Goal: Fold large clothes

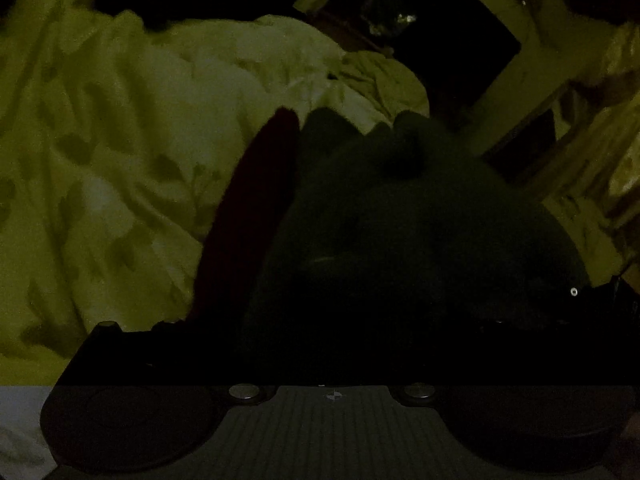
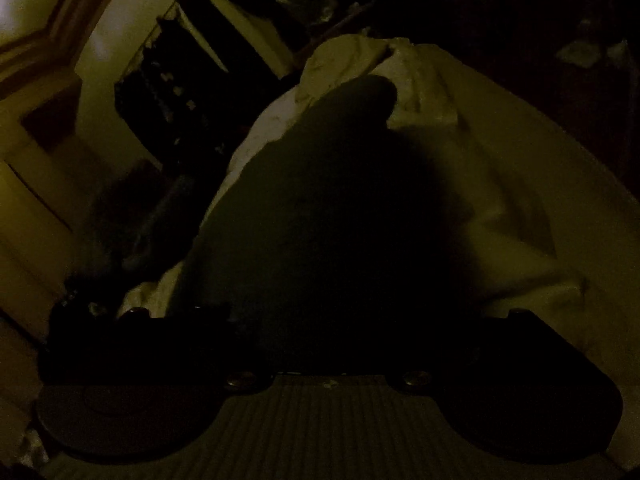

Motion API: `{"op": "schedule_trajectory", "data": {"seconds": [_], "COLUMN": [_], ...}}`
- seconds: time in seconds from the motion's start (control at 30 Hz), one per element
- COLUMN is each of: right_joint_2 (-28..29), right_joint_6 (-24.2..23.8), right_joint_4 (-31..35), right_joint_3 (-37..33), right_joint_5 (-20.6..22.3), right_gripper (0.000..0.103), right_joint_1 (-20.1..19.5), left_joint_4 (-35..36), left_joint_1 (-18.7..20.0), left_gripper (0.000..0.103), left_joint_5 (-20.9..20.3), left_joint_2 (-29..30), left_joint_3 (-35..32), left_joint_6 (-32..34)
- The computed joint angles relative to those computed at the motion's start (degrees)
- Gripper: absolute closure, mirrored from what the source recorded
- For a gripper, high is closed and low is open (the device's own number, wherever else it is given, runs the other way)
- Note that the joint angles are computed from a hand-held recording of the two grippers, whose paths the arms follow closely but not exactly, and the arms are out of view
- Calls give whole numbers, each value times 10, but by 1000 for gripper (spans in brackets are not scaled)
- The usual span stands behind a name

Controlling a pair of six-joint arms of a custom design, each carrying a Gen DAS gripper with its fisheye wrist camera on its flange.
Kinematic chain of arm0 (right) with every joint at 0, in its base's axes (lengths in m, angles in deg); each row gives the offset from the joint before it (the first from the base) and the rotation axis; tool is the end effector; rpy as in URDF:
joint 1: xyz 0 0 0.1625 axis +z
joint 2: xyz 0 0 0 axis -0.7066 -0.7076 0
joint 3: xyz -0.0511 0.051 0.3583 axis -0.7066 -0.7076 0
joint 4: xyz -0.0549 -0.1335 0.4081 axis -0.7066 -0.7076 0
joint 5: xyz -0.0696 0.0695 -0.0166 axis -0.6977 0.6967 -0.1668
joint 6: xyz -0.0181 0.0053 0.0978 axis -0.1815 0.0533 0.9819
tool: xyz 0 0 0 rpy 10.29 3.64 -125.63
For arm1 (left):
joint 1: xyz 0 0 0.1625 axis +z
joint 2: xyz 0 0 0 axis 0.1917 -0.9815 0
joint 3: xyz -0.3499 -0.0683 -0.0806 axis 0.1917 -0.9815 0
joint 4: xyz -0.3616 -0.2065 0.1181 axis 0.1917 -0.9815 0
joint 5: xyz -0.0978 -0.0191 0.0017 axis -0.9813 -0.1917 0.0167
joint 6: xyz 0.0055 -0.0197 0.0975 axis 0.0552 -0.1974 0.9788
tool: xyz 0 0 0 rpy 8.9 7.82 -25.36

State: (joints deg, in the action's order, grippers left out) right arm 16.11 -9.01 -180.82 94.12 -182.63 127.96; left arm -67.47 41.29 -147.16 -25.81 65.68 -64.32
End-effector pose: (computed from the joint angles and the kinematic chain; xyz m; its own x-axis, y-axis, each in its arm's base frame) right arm 0.0328 -0.7149 0.4370 -0.9692 0.2352 0.0729 0.0515 0.4832 -0.8740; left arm -0.3955 -0.7893 0.0489 -0.9322 0.2903 -0.2162 0.3618 0.7667 -0.5304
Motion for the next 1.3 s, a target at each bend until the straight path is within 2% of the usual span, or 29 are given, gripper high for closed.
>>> {"op": "schedule_trajectory", "data": {"seconds": [0.1,0.13,0.27,0.33,0.4,0.47,0.53,0.63,0.73,0.8,0.87,1.0,1.07,1.17,1.3], "right_joint_2": [21,21,7,-7,-18,-24,-26,-30,-32,-34,-42,-38,-35,-37,-4], "right_joint_6": [-58,-60,-2,20,19,0,-24,-90,-176,-218,-237,-273,-278,-313,-391], "right_joint_4": [-32,-33,-11,-18,-38,-58,-85,-160,-212,-211,-200,-177,-200,-214,-260], "right_joint_3": [-13,-13,-1,22,42,56,66,96,124,136,150,146,148,155,140], "right_joint_5": [-43,-50,-29,-22,-36,-63,-96,-135,-173,-205,-220,-269,-285,-281,-337], "right_gripper": [12,11,6,6,6,6,5,0,0,0,0,0,0,0,0], "right_joint_1": [17,18,9,7,14,26,45,74,102,121,135,163,172,178,187], "left_joint_4": [-18,-20,-34,-41,-44,-34,13,79,119,120,120,133,133,136,161], "left_joint_1": [1,4,-2,-11,-22,-32,-49,-67,-80,-88,-93,-108,-114,-116,-115], "left_gripper": [0,0,0,0,0,0,0,0,0,0,0,0,0,0,0], "left_joint_5": [-5,-10,2,40,87,124,194,254,264,249,233,252,265,259,258], "left_joint_2": [-11,-12,-48,-71,-94,-111,-113,-116,-140,-158,-170,-180,-183,-184,-176], "left_joint_3": [22,22,72,103,134,154,148,143,166,187,198,214,221,222,211], "left_joint_6": [2,-1,-9,-5,-1,3,13,49,38,28,31,35,40,42,40]}}
